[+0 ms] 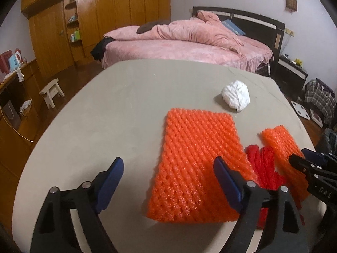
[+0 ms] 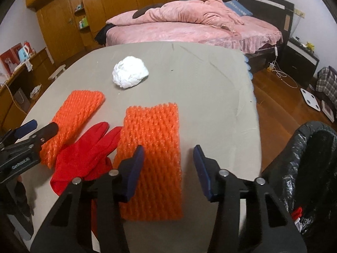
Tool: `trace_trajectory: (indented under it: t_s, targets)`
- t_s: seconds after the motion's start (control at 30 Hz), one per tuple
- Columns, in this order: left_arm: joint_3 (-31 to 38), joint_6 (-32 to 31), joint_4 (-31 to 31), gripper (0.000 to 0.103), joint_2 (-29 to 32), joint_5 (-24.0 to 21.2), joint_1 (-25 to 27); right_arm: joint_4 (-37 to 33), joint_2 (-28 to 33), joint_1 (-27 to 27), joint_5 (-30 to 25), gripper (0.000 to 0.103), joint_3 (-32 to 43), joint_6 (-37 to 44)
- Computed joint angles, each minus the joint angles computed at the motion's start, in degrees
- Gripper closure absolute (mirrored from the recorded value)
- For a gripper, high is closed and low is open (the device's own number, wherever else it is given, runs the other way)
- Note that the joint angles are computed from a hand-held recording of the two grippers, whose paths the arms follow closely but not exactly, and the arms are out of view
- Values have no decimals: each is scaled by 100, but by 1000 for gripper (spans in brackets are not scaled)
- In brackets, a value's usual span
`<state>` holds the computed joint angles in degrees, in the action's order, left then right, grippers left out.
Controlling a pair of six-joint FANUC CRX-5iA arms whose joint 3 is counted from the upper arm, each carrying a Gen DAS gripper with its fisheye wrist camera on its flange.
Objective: Collect trash
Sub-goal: 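Grasp an orange foam net with the left tool while the right tool grasps another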
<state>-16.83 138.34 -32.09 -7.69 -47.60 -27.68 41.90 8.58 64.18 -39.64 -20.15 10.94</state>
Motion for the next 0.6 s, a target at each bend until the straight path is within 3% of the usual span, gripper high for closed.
trace_trajectory:
  t_s: [0.2, 0.37, 0.6]
  targets:
    - [-75, -347, 334, 28, 19, 137, 142, -71, -17, 27, 141, 80, -9, 213]
    - [-400, -1013, 1081, 55, -113, 678, 469, -33, -91, 18, 252, 89, -79, 149]
    - [-506, -1023, 1110, 82, -220, 846, 480, -11, -228, 36, 227, 90, -89, 219]
